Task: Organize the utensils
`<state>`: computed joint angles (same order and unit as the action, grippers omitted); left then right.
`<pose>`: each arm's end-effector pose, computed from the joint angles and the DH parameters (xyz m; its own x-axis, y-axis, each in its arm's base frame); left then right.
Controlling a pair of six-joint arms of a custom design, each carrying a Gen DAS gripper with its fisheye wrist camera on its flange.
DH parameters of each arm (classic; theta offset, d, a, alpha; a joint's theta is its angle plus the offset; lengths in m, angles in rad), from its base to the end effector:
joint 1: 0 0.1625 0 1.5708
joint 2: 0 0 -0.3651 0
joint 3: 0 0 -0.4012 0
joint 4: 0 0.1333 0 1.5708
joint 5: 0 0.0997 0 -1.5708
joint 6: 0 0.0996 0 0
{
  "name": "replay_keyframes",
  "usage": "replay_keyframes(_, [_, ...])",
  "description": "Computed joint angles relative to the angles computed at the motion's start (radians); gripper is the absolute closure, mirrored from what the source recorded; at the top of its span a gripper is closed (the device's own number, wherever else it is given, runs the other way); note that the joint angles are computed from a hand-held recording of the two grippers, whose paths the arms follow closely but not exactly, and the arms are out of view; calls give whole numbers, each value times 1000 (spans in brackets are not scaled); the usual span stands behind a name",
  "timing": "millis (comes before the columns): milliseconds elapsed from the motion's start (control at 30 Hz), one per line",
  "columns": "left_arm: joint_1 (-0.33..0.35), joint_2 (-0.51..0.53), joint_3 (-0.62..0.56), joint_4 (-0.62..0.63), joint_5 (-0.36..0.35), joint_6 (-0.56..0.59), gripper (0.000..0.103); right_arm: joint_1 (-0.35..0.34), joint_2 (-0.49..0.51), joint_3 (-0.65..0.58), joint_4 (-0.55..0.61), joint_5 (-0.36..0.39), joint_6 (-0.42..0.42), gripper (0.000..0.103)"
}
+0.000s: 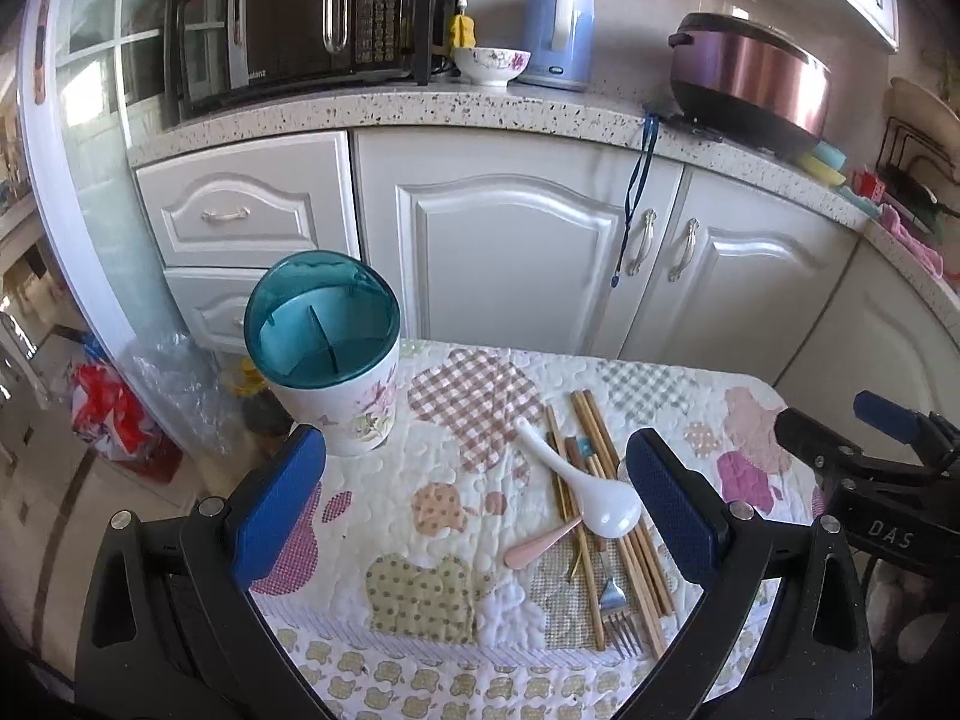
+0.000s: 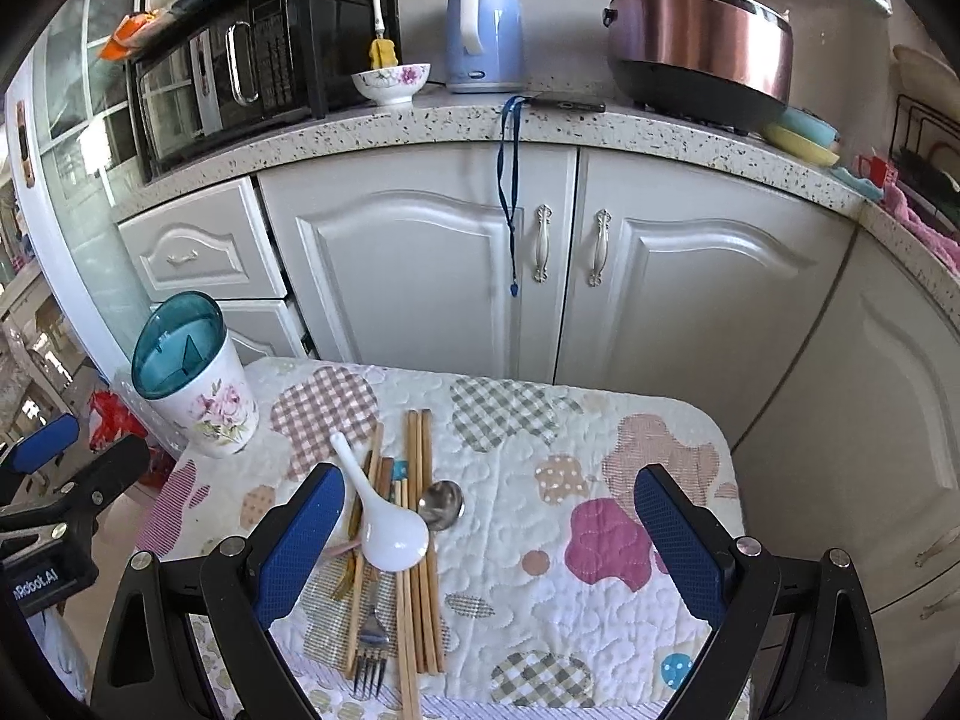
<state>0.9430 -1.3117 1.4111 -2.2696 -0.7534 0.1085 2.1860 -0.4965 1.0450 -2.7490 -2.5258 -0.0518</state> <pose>-0.1937 -0.6175 0.4756 -0.7382 0.1408 -0.6598 0.5682 0.6569 -0.4956 0.4914 -0.6052 0.1394 -0.7240 0.0250 0.6894 -0.5046 0.6622 -0.5540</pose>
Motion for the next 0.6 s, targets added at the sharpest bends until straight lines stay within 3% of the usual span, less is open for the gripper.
replay_keyframes(233, [-5, -6, -4, 5, 22, -9, 2, -5, 16, -34, 15, 38, -13, 7])
replay_keyframes(367, [-10, -28, -4, 45, 55, -74, 2, -13, 32, -72, 3, 73, -47, 7])
replay_keyframes(533, [-27, -52, 20, 31, 126, -77, 2, -29, 71, -160, 85, 78, -82, 7])
replay_keyframes(600, [-27, -55, 9, 83, 132, -116, 2, -35, 85, -188, 118, 66, -87, 7])
